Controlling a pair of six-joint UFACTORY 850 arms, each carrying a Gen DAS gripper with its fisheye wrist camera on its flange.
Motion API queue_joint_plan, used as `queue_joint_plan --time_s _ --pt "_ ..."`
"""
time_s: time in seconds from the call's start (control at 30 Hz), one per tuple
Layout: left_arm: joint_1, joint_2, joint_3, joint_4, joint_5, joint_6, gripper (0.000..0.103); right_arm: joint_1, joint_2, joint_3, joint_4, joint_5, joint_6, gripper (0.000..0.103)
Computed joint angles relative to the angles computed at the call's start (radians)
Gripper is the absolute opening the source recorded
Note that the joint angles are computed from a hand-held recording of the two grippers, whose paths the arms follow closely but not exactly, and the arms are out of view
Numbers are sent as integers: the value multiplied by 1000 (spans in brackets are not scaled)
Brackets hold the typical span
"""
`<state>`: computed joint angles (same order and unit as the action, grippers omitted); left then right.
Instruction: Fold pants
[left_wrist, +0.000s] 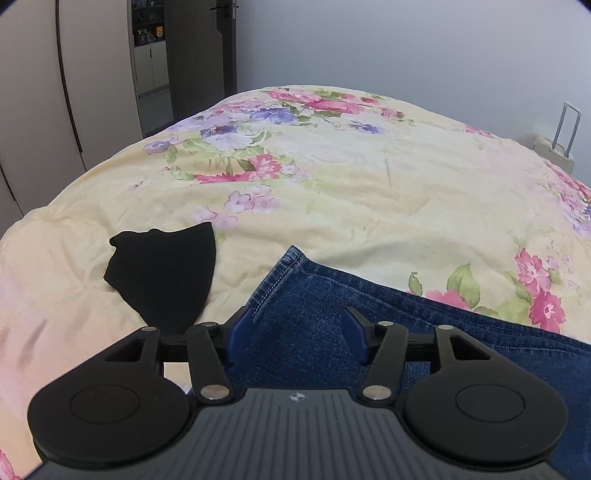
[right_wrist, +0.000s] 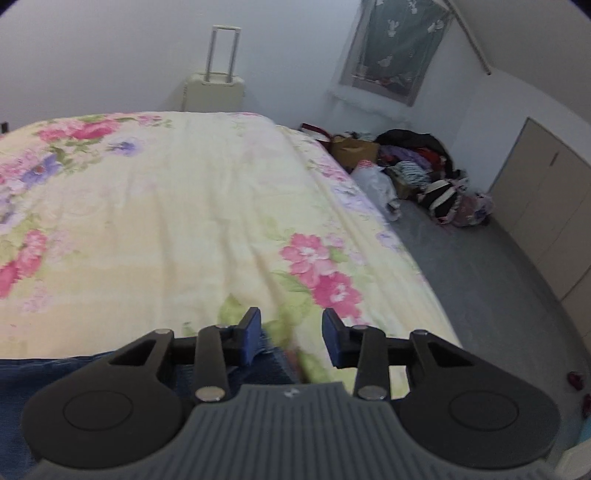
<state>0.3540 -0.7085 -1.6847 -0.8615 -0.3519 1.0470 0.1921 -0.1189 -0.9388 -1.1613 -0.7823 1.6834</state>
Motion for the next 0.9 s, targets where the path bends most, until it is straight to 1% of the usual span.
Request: queue_joint_plan --time_s 0.03,0.07,0.1,0.13,0.17,0.23,0.3,0.33,0.37,0.4,0.43,0.47,0.53,0.57,0.63,0.7,0.77,0.9 --pt "2 5 4 -16 -1 0 65 4 20 22 -7 91 14 20" --pt "5 12 11 -34 -5 6 65 10 24 31 1 163 4 17" --pt "8 20 21 -46 -8 9 66 17 14 32 10 193 -10 17" --pt "11 31 33 -53 -14 8 65 27 -13 23 32 195 -43 17" --pt "16 45 48 -67 -23 22 65 33 -50 8 63 169 -76 17" --pt "27 74 81 -95 -42 60 66 17 -100 2 86 133 -64 17" --pt "42 100 107 -111 -71 94 67 -13 -130 8 117 128 -36 7" --pt "53 116 126 -138 -82 122 71 -23 -133 15 126 137 -10 4" --pt "67 131 147 -177 -91 143 72 -27 -125 29 110 152 37 6" --pt "83 144 168 -221 -109 155 76 -16 -124 30 96 142 61 10" --pt "101 152 185 -266 -140 166 76 -2 -116 32 81 140 67 15" --pt "119 159 204 -309 -168 177 76 16 -106 35 59 144 80 15" --pt "148 170 247 -396 -201 197 76 64 -75 42 1 165 134 16" --pt "161 169 263 -432 -219 198 76 87 -66 38 -11 185 138 19" --pt "186 156 284 -504 -255 189 76 143 -67 10 -16 232 119 20" --pt "202 128 283 -541 -290 141 76 191 -93 -33 -7 280 80 20" --pt "212 95 271 -576 -330 102 76 244 -137 -91 11 346 31 20" --pt "204 37 239 -627 -329 105 76 321 -246 -219 45 478 -52 20"
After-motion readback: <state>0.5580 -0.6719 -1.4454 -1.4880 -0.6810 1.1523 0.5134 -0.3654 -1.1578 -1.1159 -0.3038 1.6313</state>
